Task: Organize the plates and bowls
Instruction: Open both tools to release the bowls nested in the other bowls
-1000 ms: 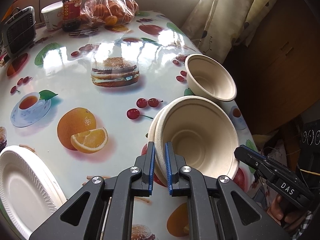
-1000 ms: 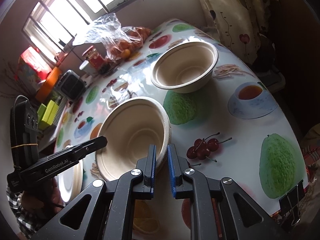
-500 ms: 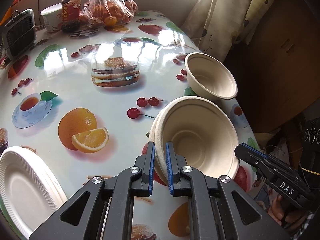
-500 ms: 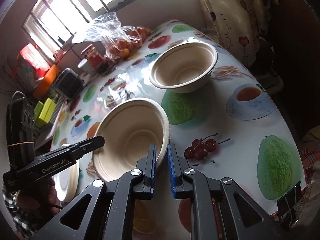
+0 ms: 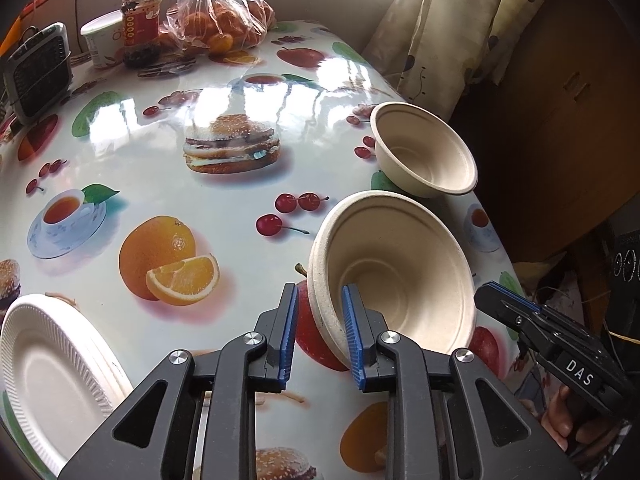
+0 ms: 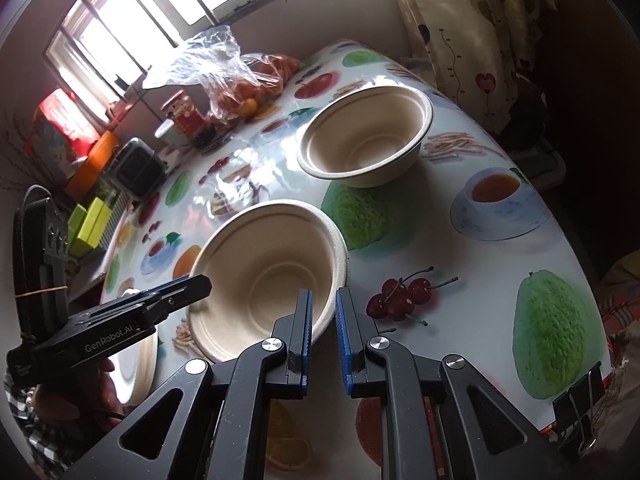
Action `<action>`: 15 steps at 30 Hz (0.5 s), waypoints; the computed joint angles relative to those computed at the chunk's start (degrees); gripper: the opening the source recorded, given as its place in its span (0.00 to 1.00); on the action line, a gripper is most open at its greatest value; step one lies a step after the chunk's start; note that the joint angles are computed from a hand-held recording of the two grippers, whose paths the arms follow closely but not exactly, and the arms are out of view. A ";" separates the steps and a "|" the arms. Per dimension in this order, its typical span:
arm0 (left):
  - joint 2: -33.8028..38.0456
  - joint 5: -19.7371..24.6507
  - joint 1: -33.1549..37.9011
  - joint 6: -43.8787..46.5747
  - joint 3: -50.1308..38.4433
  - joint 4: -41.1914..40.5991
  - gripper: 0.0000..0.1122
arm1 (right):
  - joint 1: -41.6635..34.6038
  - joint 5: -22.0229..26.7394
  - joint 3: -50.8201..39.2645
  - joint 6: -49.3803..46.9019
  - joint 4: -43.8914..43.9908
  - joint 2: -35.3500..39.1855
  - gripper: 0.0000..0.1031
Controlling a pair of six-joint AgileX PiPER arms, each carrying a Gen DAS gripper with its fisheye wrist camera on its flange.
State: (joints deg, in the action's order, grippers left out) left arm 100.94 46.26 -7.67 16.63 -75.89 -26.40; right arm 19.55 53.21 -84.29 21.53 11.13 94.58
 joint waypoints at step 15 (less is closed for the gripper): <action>-3.03 -6.34 -2.00 -5.93 1.27 9.44 0.36 | -0.73 -1.99 -0.85 0.23 -4.58 -0.64 0.37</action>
State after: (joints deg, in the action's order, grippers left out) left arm 97.91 39.92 -9.66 10.70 -74.62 -16.96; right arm 18.82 51.23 -85.14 21.76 6.55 93.94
